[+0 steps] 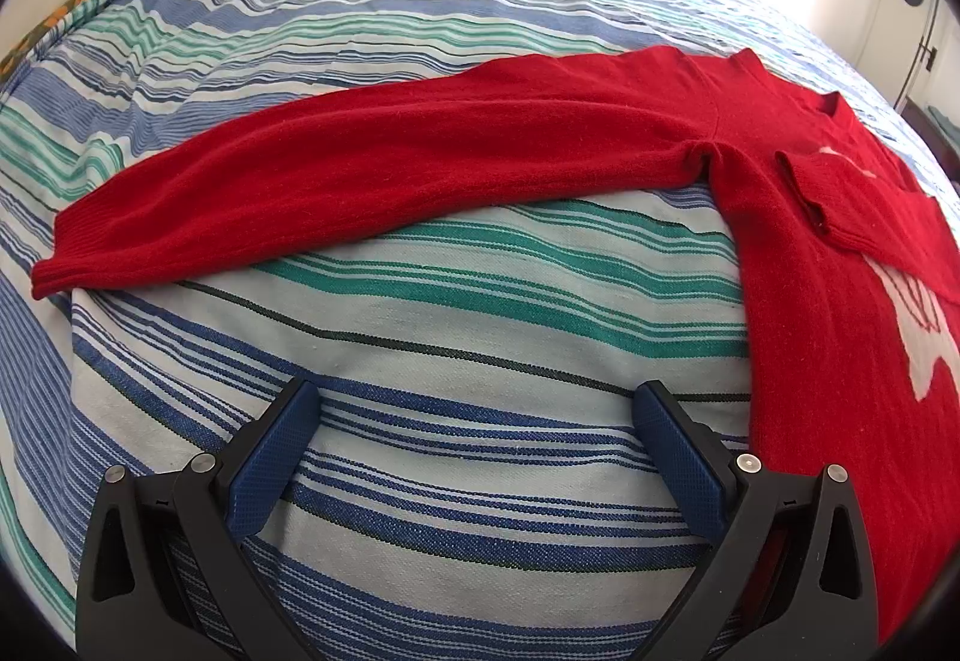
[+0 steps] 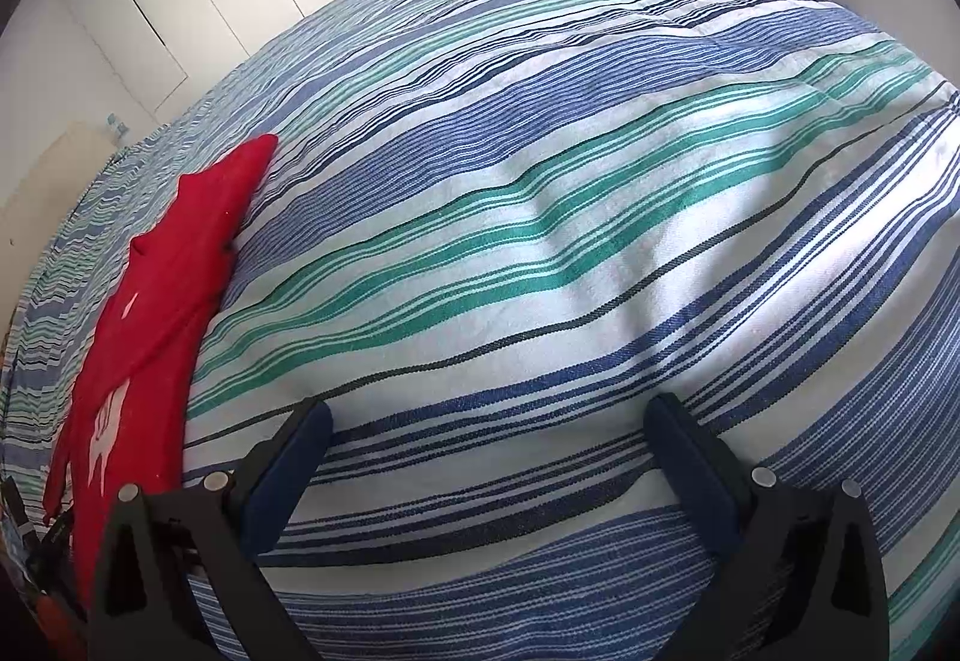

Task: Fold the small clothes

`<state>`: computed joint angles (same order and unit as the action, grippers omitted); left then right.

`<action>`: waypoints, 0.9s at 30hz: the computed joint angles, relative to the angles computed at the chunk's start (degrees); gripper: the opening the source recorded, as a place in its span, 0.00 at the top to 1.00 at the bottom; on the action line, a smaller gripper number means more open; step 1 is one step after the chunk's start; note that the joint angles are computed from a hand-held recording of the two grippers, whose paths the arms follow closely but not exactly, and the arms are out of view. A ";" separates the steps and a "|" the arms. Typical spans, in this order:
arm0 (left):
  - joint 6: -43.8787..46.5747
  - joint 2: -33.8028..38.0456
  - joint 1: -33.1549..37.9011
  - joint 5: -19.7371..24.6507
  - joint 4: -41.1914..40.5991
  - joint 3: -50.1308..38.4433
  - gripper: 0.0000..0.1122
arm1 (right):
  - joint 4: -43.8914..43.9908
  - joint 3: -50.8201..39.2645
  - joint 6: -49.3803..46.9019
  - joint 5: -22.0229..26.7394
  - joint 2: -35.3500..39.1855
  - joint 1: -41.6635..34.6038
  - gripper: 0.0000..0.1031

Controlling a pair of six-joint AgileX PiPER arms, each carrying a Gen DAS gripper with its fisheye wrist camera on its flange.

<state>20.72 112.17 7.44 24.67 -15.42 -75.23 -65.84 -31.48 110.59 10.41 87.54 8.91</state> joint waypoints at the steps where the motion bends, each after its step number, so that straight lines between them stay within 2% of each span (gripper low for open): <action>1: 0.00 0.00 0.00 0.00 0.00 0.00 0.09 | 0.00 0.00 0.00 0.00 0.00 0.00 0.00; 27: -0.24 0.03 -0.05 -0.04 0.18 -0.03 0.09 | -0.46 -0.38 0.47 0.36 0.48 0.30 0.00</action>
<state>20.47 112.20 7.40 24.62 -15.24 -75.26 -66.30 -31.86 111.06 10.76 88.02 9.21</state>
